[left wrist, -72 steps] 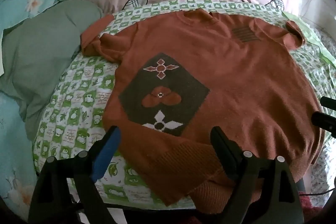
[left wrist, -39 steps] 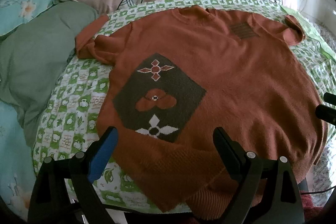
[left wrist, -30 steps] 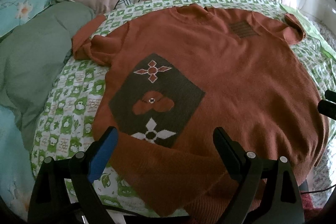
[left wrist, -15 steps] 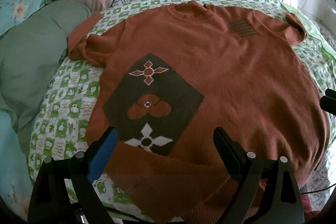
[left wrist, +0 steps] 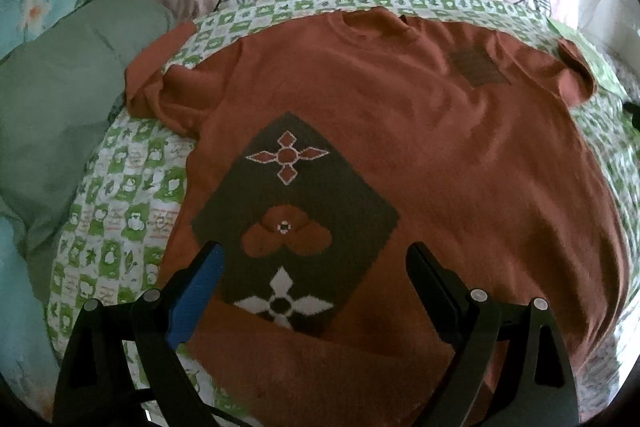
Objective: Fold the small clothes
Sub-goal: 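Grasp a sleeve cuff with the right gripper and lift it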
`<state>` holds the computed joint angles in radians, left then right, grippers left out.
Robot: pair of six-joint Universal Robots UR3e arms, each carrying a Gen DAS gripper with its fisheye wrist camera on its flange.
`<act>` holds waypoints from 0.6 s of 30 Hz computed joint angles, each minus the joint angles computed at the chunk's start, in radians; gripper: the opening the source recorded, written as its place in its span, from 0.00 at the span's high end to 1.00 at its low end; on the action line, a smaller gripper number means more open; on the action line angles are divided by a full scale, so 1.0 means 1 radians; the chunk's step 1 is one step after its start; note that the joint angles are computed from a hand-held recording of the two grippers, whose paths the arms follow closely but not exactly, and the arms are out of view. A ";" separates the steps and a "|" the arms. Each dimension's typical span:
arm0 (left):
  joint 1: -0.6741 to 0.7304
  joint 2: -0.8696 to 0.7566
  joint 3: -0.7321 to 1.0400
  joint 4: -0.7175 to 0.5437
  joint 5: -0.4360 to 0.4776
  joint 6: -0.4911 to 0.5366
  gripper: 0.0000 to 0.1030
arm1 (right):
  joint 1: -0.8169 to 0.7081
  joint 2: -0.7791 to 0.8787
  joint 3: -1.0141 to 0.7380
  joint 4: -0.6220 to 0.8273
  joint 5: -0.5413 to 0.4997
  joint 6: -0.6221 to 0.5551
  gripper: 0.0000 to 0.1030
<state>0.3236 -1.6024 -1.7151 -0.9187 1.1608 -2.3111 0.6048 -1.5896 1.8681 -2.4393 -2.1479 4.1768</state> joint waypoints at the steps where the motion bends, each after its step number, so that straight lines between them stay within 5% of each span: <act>1: -0.008 -0.020 0.026 -0.019 0.004 -0.011 0.10 | -0.074 -0.055 0.054 -0.044 0.021 -0.046 0.11; 7: -0.066 -0.092 0.099 -0.039 0.045 -0.043 0.10 | -0.592 -0.217 0.174 -0.125 0.240 -0.294 0.23; 14: -0.136 -0.199 0.188 -0.003 0.094 -0.097 0.10 | -1.030 -0.027 0.093 -0.247 0.519 -0.438 0.32; 18: -0.177 -0.269 0.258 -0.015 0.134 -0.129 0.10 | -1.101 0.119 0.002 -0.243 0.531 -0.430 0.39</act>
<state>0.1462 -1.8716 -1.4574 -0.9333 1.2944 -2.4398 -0.4964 -1.4705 1.8704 -2.6820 -1.6170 3.7467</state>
